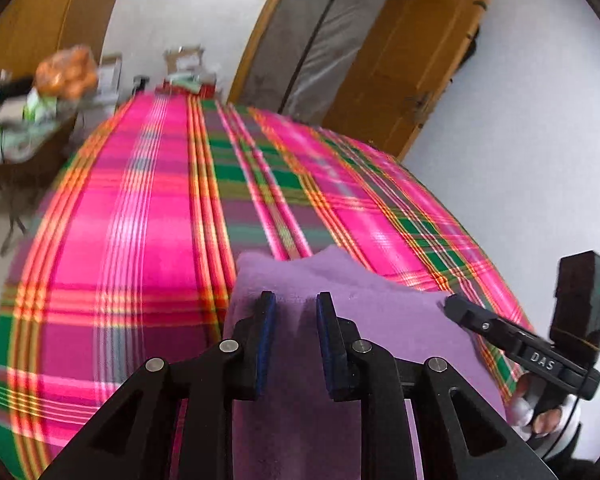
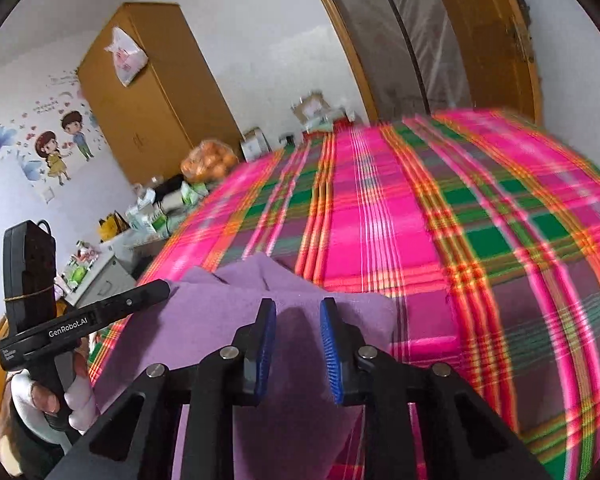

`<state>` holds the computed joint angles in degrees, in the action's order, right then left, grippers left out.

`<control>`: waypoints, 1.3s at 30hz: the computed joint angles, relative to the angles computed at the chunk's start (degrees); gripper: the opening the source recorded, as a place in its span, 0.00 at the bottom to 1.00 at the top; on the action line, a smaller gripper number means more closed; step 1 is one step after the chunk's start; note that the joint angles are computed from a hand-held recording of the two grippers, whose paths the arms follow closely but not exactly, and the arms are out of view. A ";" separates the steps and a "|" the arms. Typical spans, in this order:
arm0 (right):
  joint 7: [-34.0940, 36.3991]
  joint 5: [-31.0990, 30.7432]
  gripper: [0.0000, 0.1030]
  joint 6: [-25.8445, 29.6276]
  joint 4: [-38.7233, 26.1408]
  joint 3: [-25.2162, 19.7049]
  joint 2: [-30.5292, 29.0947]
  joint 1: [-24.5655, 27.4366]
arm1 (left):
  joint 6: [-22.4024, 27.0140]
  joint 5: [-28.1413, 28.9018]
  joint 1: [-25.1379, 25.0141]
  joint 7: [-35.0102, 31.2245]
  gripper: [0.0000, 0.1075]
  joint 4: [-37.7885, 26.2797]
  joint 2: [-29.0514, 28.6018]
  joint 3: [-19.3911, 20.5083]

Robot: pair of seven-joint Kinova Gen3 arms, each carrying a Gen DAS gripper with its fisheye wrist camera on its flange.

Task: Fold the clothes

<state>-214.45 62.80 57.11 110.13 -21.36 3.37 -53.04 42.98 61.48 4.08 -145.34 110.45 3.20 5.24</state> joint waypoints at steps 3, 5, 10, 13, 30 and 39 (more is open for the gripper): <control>4.40 -4.79 0.23 -4.22 -0.64 1.35 0.10 2.49 | 1.69 2.95 -0.75 -1.72 0.20 1.16 0.59 -0.36; 5.59 -5.81 0.22 -4.40 -1.03 1.69 0.39 2.81 | 3.61 4.49 -1.62 -2.22 0.20 1.05 1.58 -0.74; 9.60 -7.41 0.22 -0.29 -4.64 2.27 2.72 1.29 | 6.93 5.31 -3.29 -2.04 0.20 0.99 2.51 -0.99; 7.73 -5.76 0.22 0.06 -3.87 2.14 2.22 0.51 | 7.23 6.87 -4.31 -3.40 0.20 3.43 -0.35 -1.87; 6.08 -1.71 0.22 13.59 -6.20 -0.23 5.40 -12.78 | 3.36 5.73 -2.61 -7.45 0.20 15.15 -12.81 -7.23; 2.93 2.15 0.23 18.81 -3.86 -2.70 7.26 -18.09 | 4.94 8.50 -4.44 -16.85 0.20 24.23 -19.50 -11.51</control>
<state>-211.51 64.95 75.92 106.27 -24.06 10.63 -71.13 47.92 69.97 -0.36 -162.18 134.68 -16.31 -6.27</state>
